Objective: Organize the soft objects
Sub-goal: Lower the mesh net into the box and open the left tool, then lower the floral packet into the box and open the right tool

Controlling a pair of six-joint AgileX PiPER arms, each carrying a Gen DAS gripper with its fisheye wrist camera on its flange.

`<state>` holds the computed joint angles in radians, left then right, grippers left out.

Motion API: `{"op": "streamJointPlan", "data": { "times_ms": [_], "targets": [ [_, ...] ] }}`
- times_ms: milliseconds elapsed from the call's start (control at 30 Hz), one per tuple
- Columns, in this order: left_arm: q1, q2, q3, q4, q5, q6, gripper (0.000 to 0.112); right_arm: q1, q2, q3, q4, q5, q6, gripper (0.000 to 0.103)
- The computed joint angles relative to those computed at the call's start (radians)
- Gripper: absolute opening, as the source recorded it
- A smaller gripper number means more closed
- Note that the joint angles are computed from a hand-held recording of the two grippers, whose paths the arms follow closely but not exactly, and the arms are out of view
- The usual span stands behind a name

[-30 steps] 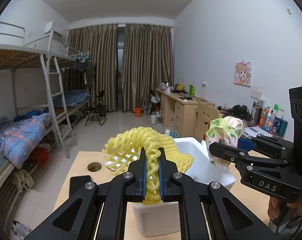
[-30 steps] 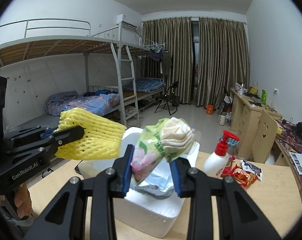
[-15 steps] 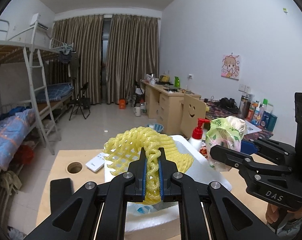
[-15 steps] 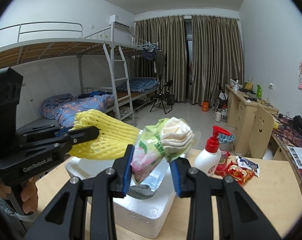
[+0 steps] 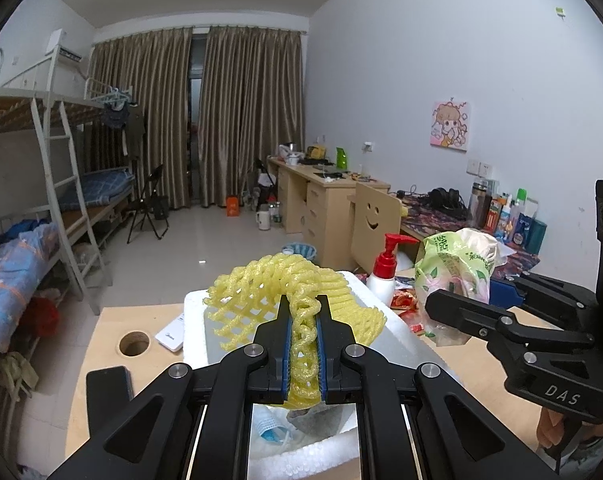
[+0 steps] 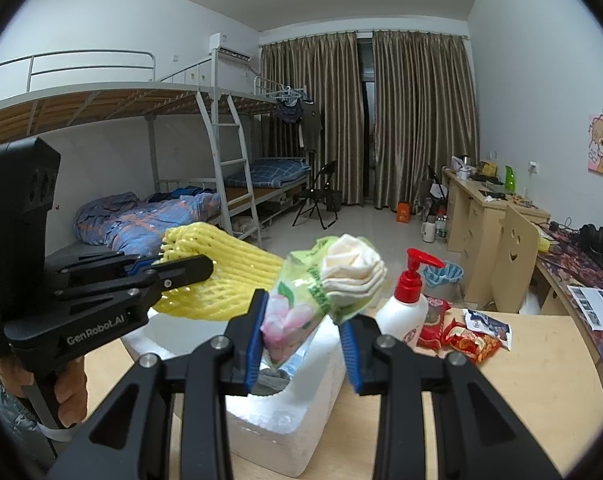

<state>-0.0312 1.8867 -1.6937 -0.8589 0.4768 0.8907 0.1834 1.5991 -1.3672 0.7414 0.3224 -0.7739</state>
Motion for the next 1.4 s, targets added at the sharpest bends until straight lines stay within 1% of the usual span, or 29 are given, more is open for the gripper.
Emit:
{"op": "streamJointPlan", "data": {
  "times_ms": [67,100,133,167,200,233,267,300,333,400,567,667,700,733,867,967,1033,1067,1133,1200,1400],
  "targets": [
    [0.005,0.016,-0.024,0.015,0.023,-0.018,0.014,-0.003,0.000,0.002,0.003,-0.003,-0.002,0.038],
    [0.006,0.021,-0.033,0.026,0.030,-0.031,0.018,-0.004,0.000,0.002,0.005,-0.003,-0.002,0.038],
    [0.007,0.021,-0.034,0.034,0.029,-0.041,0.025,-0.006,-0.002,0.004,0.009,-0.003,-0.006,0.038],
    [0.005,0.018,-0.029,0.045,0.019,-0.054,0.030,-0.007,-0.004,0.007,0.018,-0.005,-0.015,0.038],
    [0.002,0.016,-0.026,0.057,0.006,-0.065,0.045,-0.006,-0.004,0.007,0.018,-0.007,-0.013,0.038],
    [-0.001,0.010,-0.017,0.070,-0.015,-0.076,0.064,-0.006,-0.005,0.007,0.022,-0.007,-0.017,0.038],
    [-0.004,0.002,0.000,0.065,-0.048,-0.079,0.073,-0.006,-0.005,0.008,0.021,-0.009,-0.016,0.038],
    [-0.003,-0.007,0.015,0.045,-0.070,-0.066,0.085,-0.005,-0.004,0.008,0.017,-0.011,-0.012,0.038],
    [0.002,-0.013,0.027,0.011,-0.080,-0.038,0.088,-0.006,-0.003,0.008,0.018,-0.010,-0.014,0.038],
    [0.009,-0.020,0.036,-0.010,-0.088,-0.020,0.088,-0.005,-0.005,0.011,0.020,-0.013,-0.014,0.038],
    [-0.005,-0.024,0.040,0.091,-0.126,-0.105,0.089,-0.005,-0.007,0.020,0.035,-0.018,-0.034,0.038],
    [-0.002,-0.036,0.059,0.077,-0.149,-0.094,0.090,-0.005,-0.004,0.015,0.026,-0.016,-0.025,0.038],
    [0.000,-0.042,0.068,0.076,-0.160,-0.094,0.092,-0.005,-0.005,0.015,0.026,-0.016,-0.025,0.038],
    [0.000,-0.047,0.076,0.085,-0.172,-0.106,0.094,-0.004,-0.004,0.014,0.026,-0.016,-0.024,0.038],
    [0.006,-0.073,0.125,0.106,-0.230,-0.132,0.095,-0.001,0.005,0.006,0.033,-0.013,-0.029,0.038],
    [0.016,-0.086,0.147,0.133,-0.261,-0.161,0.096,0.002,0.011,0.004,0.071,-0.012,-0.065,0.038],
    [0.019,-0.101,0.172,0.107,-0.289,-0.133,0.096,0.003,0.015,0.001,0.099,-0.008,-0.095,0.038],
    [0.019,-0.107,0.185,0.125,-0.309,-0.146,0.097,0.005,0.019,-0.002,0.104,-0.008,-0.101,0.038],
    [0.024,-0.111,0.198,0.123,-0.333,-0.133,0.097,0.013,0.023,-0.004,0.081,-0.014,-0.080,0.038],
    [0.033,-0.112,0.204,0.093,-0.337,-0.100,0.097,0.022,0.029,-0.011,0.060,-0.016,-0.059,0.038],
    [0.074,-0.113,0.213,-0.094,-0.313,0.065,0.097,0.042,0.049,-0.035,-0.008,-0.017,0.005,0.038]
  ]
}}
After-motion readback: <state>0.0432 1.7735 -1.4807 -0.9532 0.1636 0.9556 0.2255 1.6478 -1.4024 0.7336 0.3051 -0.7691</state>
